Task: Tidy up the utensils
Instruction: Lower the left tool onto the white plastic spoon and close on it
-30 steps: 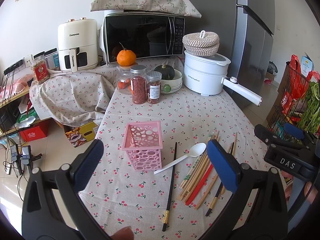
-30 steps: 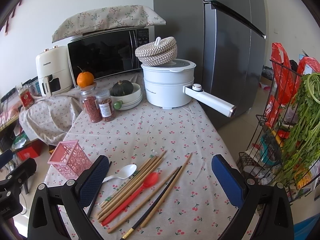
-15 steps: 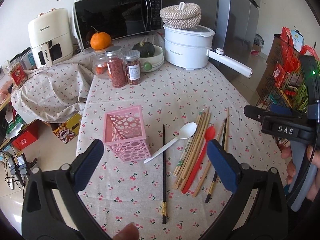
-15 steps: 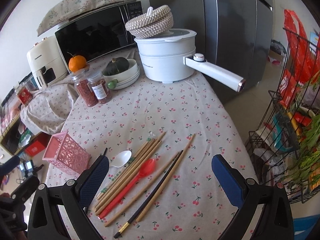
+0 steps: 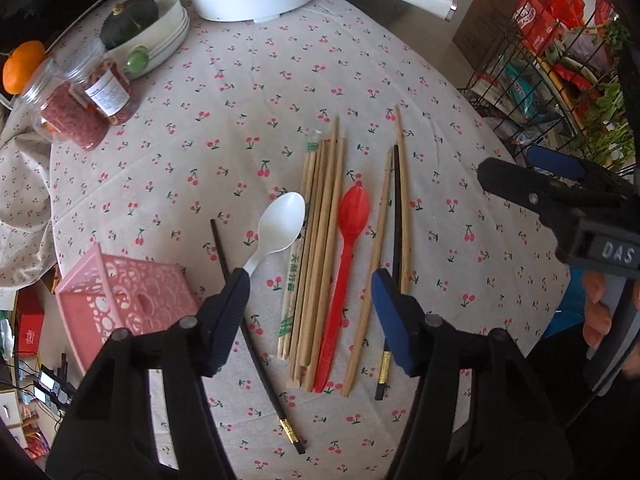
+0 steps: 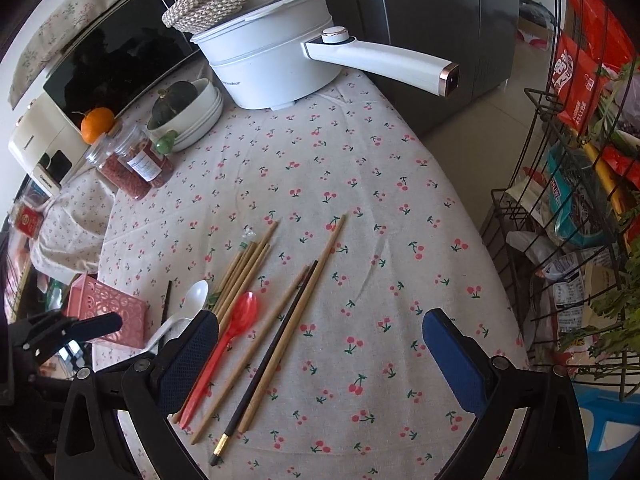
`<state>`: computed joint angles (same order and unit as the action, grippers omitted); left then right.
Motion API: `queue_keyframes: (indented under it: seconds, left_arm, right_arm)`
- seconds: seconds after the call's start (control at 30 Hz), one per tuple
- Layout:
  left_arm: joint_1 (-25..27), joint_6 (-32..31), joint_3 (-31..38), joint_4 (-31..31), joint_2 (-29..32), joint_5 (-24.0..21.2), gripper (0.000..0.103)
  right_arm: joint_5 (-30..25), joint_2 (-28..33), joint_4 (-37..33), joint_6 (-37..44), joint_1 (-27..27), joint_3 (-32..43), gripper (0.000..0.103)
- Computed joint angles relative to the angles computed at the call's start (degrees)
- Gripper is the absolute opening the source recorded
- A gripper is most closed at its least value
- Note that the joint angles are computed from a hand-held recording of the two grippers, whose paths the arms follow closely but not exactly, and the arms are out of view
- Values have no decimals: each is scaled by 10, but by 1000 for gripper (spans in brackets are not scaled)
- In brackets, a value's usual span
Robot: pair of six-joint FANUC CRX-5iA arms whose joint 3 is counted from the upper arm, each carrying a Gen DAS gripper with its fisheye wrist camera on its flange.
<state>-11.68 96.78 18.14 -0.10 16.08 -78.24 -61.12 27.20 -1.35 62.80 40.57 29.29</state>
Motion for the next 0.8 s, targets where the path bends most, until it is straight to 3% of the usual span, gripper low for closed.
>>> queue_keyframes:
  seconds: [0.13,0.27,0.53,0.8]
  left_arm:
    - [5,-5,69,-10,70,-50,56]
    - [14,-12,86,0,101,-57,53]
    - [36,0,60,25,107,-31,49]
    - [70,14,-36,87,55,57,33]
  right_arm:
    - [-13,6,-1,7,0,9,101]
    - [-16,10,5,11,2,13,101]
    - [-22,17,-5,3,-6,21,97]
    - [-34,31,-20,-12,-12,39,92]
